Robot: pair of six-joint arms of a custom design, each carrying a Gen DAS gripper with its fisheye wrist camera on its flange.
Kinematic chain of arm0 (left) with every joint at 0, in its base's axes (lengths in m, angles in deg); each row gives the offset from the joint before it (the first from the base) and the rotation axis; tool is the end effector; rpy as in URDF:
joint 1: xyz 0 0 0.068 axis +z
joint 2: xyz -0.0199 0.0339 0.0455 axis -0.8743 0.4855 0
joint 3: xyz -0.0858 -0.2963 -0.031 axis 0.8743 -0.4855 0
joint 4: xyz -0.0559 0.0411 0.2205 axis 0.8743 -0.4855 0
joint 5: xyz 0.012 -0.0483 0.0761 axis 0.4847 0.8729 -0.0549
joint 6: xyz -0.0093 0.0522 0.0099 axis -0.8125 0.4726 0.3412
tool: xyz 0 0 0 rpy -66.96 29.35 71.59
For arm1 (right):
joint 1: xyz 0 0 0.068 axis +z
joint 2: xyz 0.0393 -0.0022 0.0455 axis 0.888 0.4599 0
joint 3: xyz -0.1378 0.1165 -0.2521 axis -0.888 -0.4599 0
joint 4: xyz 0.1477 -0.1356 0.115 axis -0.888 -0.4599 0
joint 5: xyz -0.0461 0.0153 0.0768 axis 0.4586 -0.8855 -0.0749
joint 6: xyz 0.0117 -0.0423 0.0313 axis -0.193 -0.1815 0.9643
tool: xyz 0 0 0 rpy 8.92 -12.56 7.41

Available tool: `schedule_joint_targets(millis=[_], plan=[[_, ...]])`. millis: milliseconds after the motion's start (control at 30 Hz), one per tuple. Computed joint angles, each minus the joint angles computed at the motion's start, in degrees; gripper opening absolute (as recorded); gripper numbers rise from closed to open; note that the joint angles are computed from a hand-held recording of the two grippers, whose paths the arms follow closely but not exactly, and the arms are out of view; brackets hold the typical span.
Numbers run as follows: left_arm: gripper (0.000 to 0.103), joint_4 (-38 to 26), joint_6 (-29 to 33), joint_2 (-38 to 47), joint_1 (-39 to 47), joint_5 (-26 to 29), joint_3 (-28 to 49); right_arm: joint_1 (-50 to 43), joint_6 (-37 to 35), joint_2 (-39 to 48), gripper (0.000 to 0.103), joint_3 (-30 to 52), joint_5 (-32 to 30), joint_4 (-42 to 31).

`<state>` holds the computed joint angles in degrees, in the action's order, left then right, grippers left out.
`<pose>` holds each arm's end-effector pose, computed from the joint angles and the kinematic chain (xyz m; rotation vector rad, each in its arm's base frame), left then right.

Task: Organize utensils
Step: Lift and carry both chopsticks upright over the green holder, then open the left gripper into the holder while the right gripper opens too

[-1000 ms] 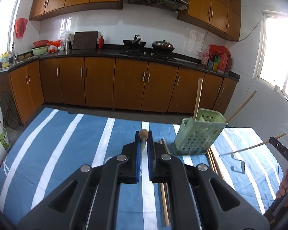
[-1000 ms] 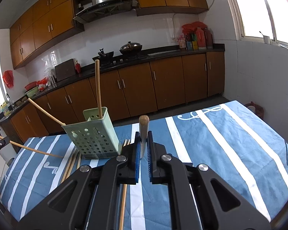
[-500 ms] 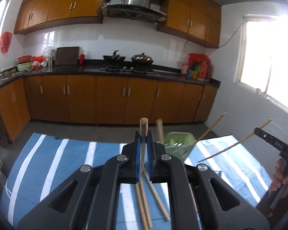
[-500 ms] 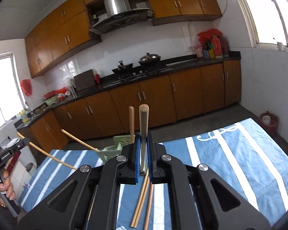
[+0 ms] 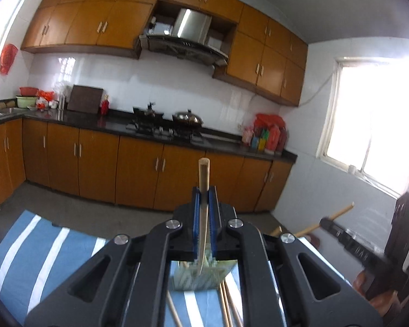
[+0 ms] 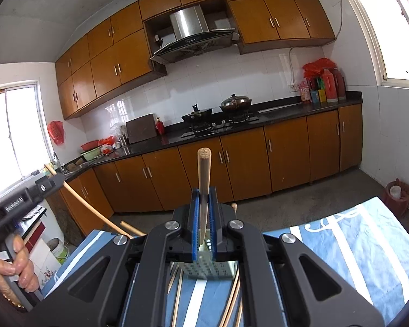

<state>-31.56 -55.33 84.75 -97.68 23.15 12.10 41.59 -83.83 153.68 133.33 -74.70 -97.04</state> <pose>0.2307 -0.1398 0.4381 -0.3977 1.7313 -0.0368 0.3400 -0.0977 0.4075 -0.4413 1.8456 0.7094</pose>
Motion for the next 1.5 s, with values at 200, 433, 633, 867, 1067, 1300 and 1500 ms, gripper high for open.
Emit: schedule_joint_targets(millis=[200, 433, 633, 867, 1067, 1300, 1500], plan=[[0.007, 6.7, 3.3, 5.3, 4.6, 1.0, 1.7, 4.3, -0.8, 2.2, 0.007, 0.7, 5.9, 0.0], [0.007, 8.9, 0.2, 10.7, 11.2, 9.1, -0.1, 7.2, -2.3, 6.9, 0.007, 3.5, 10.0, -3.5], [0.007, 8.6, -1.8, 13.2, 14.8, 13.5, -1.1, 9.1, -2.8, 9.5, 0.007, 5.6, 12.5, -5.2], [0.008, 9.2, -3.2, 12.9, 16.7, 15.2, -3.2, 10.3, -2.0, 8.9, 0.008, 4.5, 14.3, -2.9], [0.013, 9.8, -3.4, 9.4, 16.5, 15.1, -5.5, 8.7, -0.3, 6.2, 0.008, 3.1, 13.4, -0.9], [0.015, 6.5, -2.1, 2.1, 14.4, 10.2, -9.7, 2.4, -2.3, 5.3, 0.008, 4.3, 11.9, -4.7], [0.019, 1.4, -7.2, -5.1, 14.3, 8.1, -20.2, -2.2, -9.5, 7.6, 0.008, -0.6, 14.0, -7.6]])
